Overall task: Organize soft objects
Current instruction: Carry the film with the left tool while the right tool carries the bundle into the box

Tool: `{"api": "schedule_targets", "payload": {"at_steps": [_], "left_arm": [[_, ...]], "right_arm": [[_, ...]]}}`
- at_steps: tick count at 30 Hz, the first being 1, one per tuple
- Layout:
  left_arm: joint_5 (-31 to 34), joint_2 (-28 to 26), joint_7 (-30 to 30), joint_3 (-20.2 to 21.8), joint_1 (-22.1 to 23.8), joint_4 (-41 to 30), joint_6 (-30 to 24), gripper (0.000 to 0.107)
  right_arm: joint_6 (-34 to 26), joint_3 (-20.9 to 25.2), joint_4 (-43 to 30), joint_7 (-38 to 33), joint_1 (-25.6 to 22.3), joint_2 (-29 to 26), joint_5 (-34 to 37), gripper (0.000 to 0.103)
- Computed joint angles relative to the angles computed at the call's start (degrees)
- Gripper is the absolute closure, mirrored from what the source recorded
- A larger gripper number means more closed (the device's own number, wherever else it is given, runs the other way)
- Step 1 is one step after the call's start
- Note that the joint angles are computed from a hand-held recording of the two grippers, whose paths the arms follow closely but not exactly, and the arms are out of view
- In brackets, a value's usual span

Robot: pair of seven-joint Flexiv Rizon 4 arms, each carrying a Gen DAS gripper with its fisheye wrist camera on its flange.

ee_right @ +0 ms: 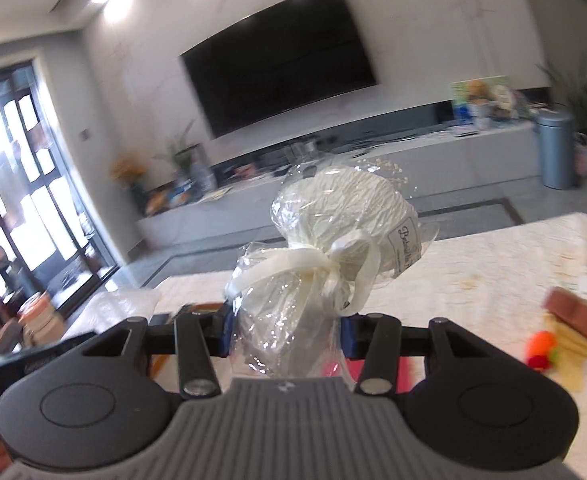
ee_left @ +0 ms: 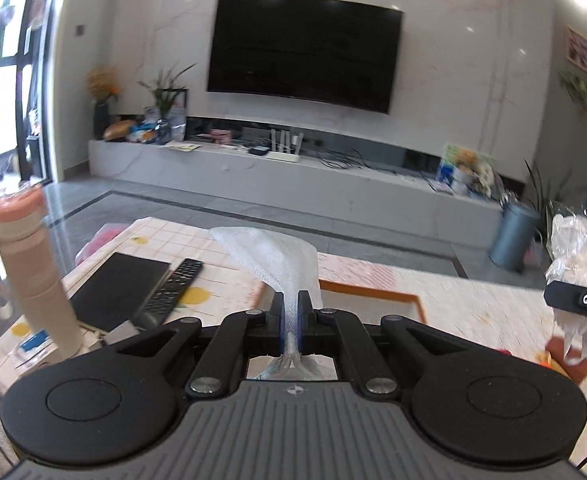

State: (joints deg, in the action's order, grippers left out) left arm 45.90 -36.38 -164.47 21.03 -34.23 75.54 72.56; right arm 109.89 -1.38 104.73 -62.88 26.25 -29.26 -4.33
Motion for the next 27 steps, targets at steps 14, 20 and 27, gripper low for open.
{"api": "schedule_targets", "payload": {"at_steps": [14, 20, 27], "left_arm": [[-0.31, 3.07, -2.21, 1.7, 2.16, 6.74, 0.31, 0.1], [-0.67, 3.57, -1.89, -0.57, 5.02, 8.35, -0.73, 0.1], [-5.3, 3.59, -1.88, -1.52, 8.49, 11.49, 3.69, 0.1]], "right_arm": [[-5.84, -8.28, -8.82, 0.12, 11.53, -5.14, 0.04, 0.052], [-11.76, -4.34, -13.41, 1.73, 9.33, -8.74, -5.53, 0.052], [-23.58, 6.22, -23.85, 1.29, 2.85, -16.38, -11.97, 0.052]]}}
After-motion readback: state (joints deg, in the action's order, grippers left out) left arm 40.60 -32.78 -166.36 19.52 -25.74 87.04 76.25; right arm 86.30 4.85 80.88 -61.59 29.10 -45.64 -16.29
